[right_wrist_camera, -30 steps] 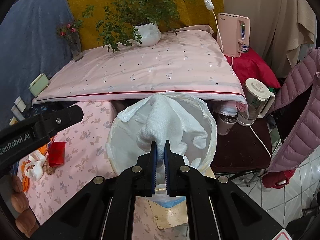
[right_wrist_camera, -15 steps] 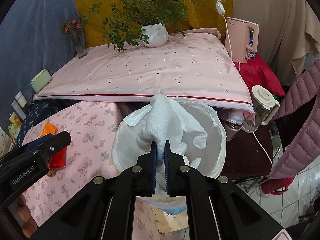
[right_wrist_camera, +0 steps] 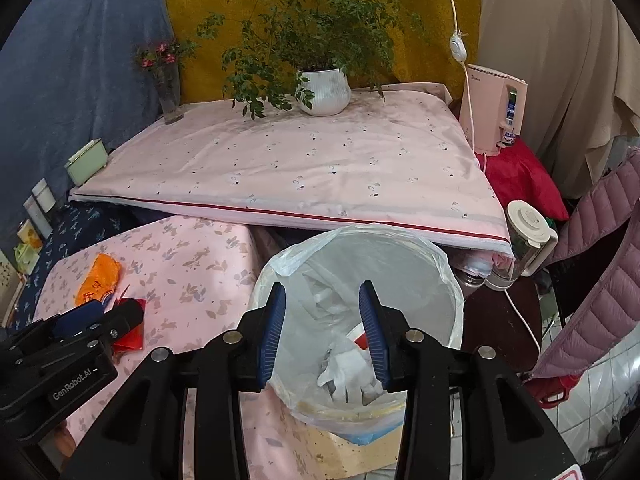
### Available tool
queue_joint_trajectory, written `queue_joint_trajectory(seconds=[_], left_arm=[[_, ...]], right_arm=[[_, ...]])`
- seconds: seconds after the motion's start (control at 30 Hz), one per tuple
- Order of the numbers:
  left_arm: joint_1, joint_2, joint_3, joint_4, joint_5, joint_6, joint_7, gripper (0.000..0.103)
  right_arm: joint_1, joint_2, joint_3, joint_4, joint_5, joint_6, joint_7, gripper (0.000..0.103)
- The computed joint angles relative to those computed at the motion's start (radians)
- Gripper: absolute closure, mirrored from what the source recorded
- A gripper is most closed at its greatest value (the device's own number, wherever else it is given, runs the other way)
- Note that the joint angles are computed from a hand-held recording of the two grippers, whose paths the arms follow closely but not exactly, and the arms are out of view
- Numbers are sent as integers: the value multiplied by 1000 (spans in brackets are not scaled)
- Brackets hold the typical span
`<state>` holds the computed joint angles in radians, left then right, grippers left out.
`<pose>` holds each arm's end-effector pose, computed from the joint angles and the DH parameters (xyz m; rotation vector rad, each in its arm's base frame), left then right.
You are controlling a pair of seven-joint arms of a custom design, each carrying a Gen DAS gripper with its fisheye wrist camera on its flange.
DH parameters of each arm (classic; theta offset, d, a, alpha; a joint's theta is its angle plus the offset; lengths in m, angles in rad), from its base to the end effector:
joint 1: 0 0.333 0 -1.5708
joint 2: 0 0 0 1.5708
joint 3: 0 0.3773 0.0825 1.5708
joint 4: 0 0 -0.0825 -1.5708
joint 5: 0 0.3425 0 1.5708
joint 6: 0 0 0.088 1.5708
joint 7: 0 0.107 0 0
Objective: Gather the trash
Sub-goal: 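Move both open grippers back over the remaining trash on the table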
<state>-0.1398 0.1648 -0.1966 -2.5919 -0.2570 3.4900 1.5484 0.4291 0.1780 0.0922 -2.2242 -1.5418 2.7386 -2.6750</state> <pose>0.4654 -0.1276 0.3836 -1.8369 1.8816 -0.8477 0.4412 0.2963 0.3958 -1.6139 1.8561 -0.7155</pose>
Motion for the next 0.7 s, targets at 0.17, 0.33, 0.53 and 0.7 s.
queue_joint_trajectory(seconds=[0.17, 0.33, 0.53, 0.7], left_arm=[[57, -15, -19, -32, 62, 12, -53, 46], [102, -38, -17, -74, 131, 28, -106, 46], [123, -69, 15, -126, 166, 51, -132, 41], [159, -88, 41, -175, 222, 77, -164, 40]], right_arm=[[18, 1, 11, 7, 17, -9, -19, 60], [46, 8, 22, 17, 38, -22, -37, 57], [86, 26, 33, 38, 60, -28, -49, 52], [125, 49, 41, 68, 83, -33, -78, 51]])
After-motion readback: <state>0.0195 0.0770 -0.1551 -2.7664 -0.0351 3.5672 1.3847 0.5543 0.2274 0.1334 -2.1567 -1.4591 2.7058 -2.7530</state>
